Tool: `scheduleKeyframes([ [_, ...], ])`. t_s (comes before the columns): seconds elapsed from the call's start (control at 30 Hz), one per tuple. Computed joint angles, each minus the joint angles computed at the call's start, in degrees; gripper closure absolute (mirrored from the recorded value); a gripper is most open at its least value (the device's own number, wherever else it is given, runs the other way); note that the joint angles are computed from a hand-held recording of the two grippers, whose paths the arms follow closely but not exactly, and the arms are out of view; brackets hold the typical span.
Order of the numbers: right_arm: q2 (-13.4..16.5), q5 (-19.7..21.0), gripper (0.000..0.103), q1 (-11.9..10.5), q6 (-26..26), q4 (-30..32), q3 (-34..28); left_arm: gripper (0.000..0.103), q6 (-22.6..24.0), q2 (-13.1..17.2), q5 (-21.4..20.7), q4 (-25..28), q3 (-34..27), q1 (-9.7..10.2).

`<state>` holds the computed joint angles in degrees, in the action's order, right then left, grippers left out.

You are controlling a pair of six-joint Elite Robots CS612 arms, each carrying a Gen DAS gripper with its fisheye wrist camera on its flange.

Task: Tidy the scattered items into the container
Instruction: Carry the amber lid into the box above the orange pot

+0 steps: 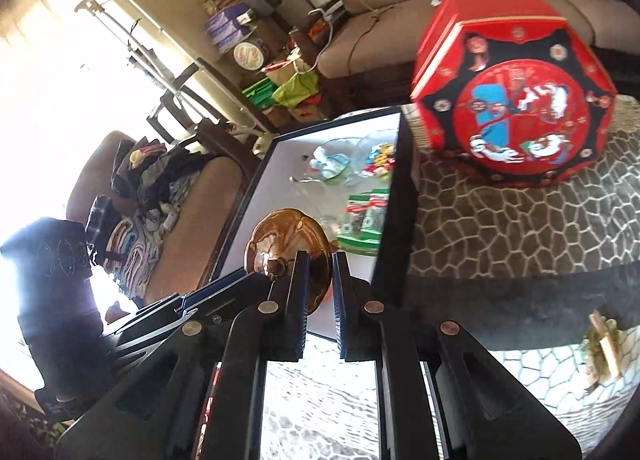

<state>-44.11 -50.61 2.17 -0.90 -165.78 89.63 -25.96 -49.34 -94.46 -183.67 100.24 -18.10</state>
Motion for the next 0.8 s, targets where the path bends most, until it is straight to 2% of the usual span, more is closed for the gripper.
scheduleKeyframes([
  [0.17,3.4,-0.7,0.092,3.6,1.0,3.2,-4.6,0.081,2.7,0.5,-1.4,4.0,-0.2,3.86],
  [0.33,6.8,-2.5,0.092,5.9,1.5,6.9,-9.0,0.081,5.5,2.6,-2.5,8.6,-2.3,6.25],
  [0.57,10.8,-4.8,0.092,7.0,1.5,11.7,-13.4,0.081,4.9,6.3,-6.2,11.3,-4.8,8.34],
  [0.8,12.5,-6.9,0.091,7.6,0.7,14.9,-15.5,0.081,5.1,8.4,-8.2,12.3,-6.0,9.09],
])
